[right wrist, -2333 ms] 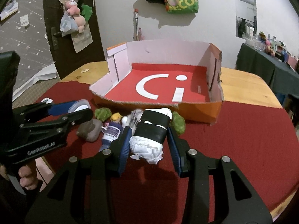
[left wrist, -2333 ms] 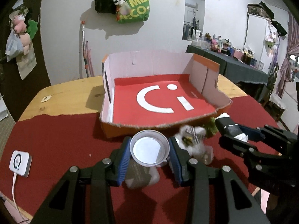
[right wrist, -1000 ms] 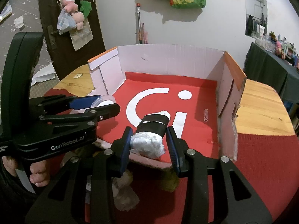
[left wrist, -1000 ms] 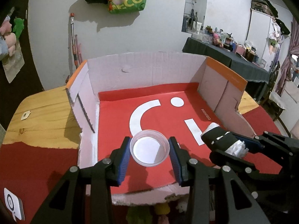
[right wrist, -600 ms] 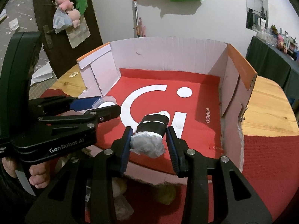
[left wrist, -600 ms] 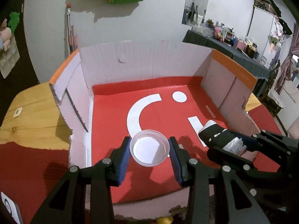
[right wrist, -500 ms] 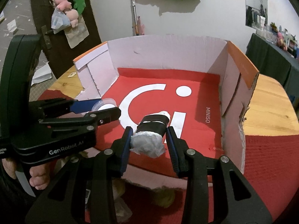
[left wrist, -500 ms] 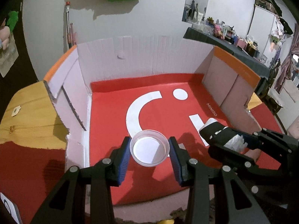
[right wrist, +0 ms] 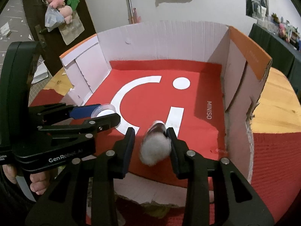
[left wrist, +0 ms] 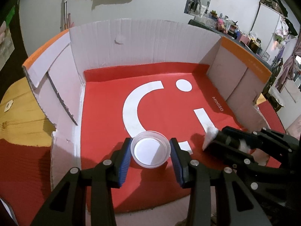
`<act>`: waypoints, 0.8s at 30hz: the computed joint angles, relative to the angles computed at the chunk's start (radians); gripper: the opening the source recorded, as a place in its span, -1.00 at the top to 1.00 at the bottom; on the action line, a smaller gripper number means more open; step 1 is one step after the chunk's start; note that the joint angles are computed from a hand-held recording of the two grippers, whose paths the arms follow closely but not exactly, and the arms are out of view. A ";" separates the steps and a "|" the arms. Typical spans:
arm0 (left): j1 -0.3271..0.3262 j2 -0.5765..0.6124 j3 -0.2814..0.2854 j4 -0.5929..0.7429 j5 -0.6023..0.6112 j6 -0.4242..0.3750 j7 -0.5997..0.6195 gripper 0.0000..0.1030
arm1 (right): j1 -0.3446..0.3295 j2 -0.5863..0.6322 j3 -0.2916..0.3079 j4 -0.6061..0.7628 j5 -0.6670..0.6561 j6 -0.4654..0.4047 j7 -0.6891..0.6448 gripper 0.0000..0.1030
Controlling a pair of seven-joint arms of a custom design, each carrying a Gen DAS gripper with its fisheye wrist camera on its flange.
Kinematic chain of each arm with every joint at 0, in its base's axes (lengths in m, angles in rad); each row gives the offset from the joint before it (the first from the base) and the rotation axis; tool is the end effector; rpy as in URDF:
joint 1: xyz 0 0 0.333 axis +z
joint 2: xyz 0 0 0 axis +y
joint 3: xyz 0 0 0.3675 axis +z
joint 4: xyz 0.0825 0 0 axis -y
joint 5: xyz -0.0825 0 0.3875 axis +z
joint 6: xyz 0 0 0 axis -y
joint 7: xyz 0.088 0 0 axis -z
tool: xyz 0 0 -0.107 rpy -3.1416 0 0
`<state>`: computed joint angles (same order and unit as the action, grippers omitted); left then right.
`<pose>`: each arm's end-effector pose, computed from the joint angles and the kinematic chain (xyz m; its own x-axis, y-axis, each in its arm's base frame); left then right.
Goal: Organize objects
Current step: 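Carry the lid with left gripper into the box while right gripper carries the roll in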
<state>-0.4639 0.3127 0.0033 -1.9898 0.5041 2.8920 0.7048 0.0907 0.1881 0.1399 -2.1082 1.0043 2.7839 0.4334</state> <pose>0.5809 -0.3202 0.4143 -0.0859 -0.9889 0.1214 -0.8173 0.0003 -0.5762 0.6016 0.0986 0.4144 0.5100 -0.8454 -0.1586 -0.7061 -0.3062 -0.6385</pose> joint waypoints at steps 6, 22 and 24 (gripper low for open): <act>0.006 0.007 -0.010 0.007 -0.027 -0.014 0.034 0.18 | 0.009 0.013 -0.002 0.003 -0.086 0.016 0.063 0.46; 0.013 0.014 -0.024 0.033 -0.046 -0.067 0.078 0.18 | -0.014 0.032 0.000 0.034 -0.281 -0.082 0.217 0.52; 0.006 0.016 -0.018 0.036 -0.030 -0.072 0.065 0.18 | -0.020 0.032 0.006 0.034 -0.272 -0.083 0.209 0.60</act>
<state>-0.4580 0.3283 -0.0148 -1.9534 0.4744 2.8204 0.7694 0.0705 0.2197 0.1456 -2.0743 0.7326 2.7005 0.6420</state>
